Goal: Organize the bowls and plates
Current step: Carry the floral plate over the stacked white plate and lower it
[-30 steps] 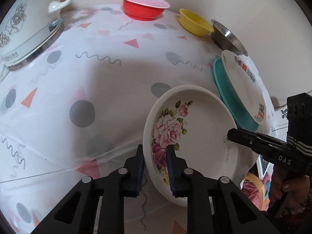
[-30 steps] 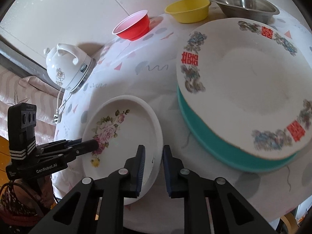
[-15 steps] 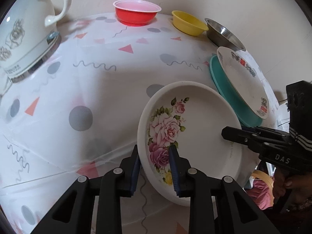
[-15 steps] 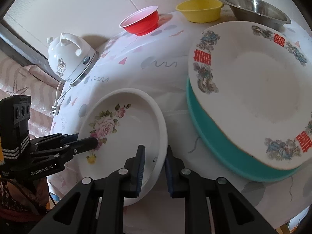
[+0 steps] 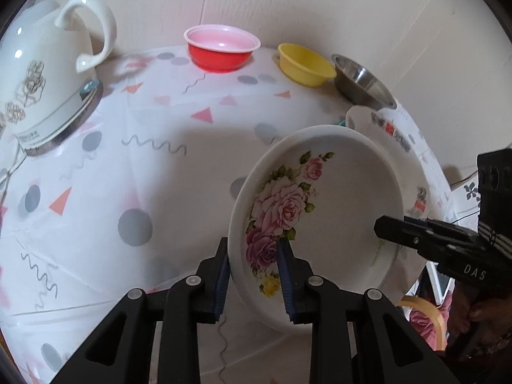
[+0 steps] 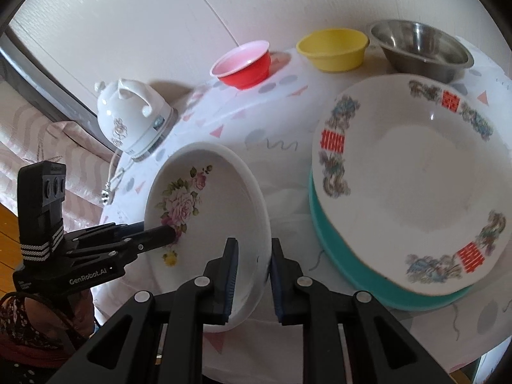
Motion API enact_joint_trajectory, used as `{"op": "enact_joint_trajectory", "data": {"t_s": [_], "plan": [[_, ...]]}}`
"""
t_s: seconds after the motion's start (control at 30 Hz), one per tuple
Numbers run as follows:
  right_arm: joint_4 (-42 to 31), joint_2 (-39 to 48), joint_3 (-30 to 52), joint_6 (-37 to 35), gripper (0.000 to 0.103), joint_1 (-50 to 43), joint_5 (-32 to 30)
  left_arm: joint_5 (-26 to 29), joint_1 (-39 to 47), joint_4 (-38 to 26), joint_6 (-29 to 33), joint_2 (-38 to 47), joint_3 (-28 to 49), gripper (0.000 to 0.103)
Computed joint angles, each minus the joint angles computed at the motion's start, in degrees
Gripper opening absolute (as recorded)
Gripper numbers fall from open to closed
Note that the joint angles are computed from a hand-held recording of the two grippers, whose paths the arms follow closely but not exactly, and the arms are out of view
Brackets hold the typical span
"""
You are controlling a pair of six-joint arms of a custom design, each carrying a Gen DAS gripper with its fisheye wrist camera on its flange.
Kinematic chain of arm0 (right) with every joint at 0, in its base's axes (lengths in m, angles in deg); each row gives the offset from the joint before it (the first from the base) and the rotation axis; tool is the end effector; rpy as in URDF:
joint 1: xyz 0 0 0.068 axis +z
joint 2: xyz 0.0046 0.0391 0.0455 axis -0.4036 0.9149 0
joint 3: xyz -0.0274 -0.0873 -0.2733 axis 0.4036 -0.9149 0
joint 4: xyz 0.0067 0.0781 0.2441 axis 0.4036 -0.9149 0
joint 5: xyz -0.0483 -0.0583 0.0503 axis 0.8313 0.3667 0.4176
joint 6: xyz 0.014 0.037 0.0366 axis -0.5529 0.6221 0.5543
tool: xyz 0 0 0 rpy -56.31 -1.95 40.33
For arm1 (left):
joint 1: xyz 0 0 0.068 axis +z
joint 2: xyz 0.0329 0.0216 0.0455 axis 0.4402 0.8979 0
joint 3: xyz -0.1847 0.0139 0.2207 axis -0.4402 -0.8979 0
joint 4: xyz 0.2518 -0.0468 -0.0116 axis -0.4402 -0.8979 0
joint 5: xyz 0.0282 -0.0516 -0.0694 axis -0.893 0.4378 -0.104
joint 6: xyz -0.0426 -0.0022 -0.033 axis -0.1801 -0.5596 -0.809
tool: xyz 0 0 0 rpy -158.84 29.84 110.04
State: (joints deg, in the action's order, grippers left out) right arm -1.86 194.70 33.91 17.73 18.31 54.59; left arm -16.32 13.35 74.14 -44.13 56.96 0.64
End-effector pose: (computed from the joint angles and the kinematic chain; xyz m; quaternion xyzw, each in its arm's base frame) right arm 0.1981 0.1773 0.0383 0.0344 0.9327 0.2354 0.2711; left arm 0.2723 -0.0738 0.0678 0.1706 0.9502 -0.1795 0.1894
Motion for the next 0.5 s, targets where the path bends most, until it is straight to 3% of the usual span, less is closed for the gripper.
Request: {"op": "enact_joint_trajectory", "data": {"t_s": [0.5], "plan": [[7.73, -7.20, -10.88, -0.96, 0.019, -8.96, -1.56, -2.93, -10.71, -3.06, -5.36, 0.45, 8.63, 0.027]]}}
